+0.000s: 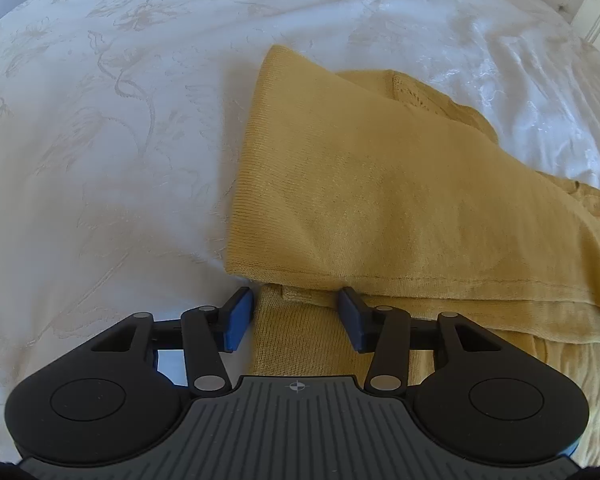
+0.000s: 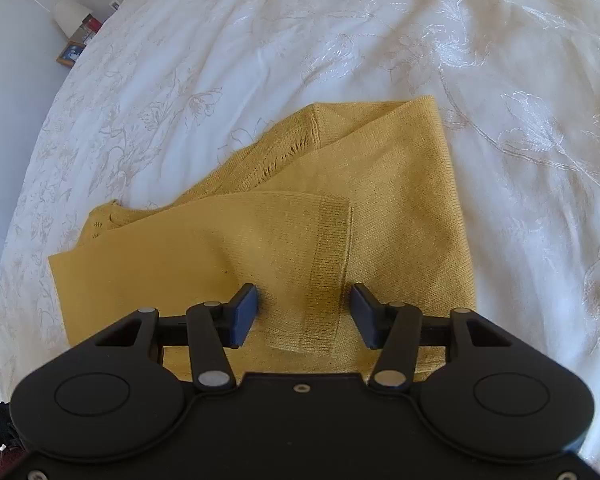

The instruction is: Fold small clothes

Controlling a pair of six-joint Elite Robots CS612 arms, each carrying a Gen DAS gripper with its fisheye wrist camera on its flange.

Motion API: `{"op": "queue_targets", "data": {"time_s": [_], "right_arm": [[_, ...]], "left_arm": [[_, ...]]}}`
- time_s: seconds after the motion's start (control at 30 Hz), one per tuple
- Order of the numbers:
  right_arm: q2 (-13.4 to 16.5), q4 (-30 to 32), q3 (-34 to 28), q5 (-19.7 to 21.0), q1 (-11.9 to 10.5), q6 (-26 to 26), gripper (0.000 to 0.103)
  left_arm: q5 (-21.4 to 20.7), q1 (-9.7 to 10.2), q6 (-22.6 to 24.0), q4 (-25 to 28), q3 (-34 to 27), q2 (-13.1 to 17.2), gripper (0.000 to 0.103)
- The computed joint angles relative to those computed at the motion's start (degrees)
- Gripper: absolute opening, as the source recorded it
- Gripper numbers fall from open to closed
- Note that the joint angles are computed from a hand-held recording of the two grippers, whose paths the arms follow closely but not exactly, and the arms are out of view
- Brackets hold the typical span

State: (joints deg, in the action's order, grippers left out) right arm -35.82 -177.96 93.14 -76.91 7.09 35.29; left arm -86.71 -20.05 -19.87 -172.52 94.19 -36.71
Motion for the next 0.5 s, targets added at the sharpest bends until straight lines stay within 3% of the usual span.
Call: {"op": "queue_targets", "data": {"time_s": [0.03, 0.07, 0.17, 0.27, 0.33, 0.47, 0.5], "right_arm": [[-0.1, -0.01, 0.05, -0.5, 0.13, -0.15, 0.03], [-0.29, 0.49, -0.01, -0.96, 0.25, -0.33, 0.026], [-1.02, -2.02, 0.73, 1.28, -0.05, 0.23, 0.022], [-2.87, -4.82, 2.31, 0.99, -0.18, -0.63, 0.019], [-4.29, -5.9, 3.74, -0.72, -0.47, -0.43, 0.007], [-5.16, -1.12, 4.44, -5.47, -1.1, -0.67, 0.008], [-5.02, 0.2, 4.37, -5.32, -1.37, -0.77, 0.018]], "left_arm": [[0.11, -0.04, 0.02, -0.08, -0.01, 0.06, 0.047], [0.21, -0.08, -0.05, -0.1, 0.0, 0.06, 0.047], [0.54, -0.27, -0.22, -0.16, 0.19, -0.04, 0.047], [0.45, -0.3, -0.29, -0.18, 0.25, -0.11, 0.047], [0.19, -0.23, 0.02, -0.26, 0.28, -0.11, 0.047], [-0.02, -0.21, 1.15, -0.33, 0.31, -0.11, 0.047], [-0.03, -0.21, 1.45, -0.33, 0.32, -0.11, 0.047]]}}
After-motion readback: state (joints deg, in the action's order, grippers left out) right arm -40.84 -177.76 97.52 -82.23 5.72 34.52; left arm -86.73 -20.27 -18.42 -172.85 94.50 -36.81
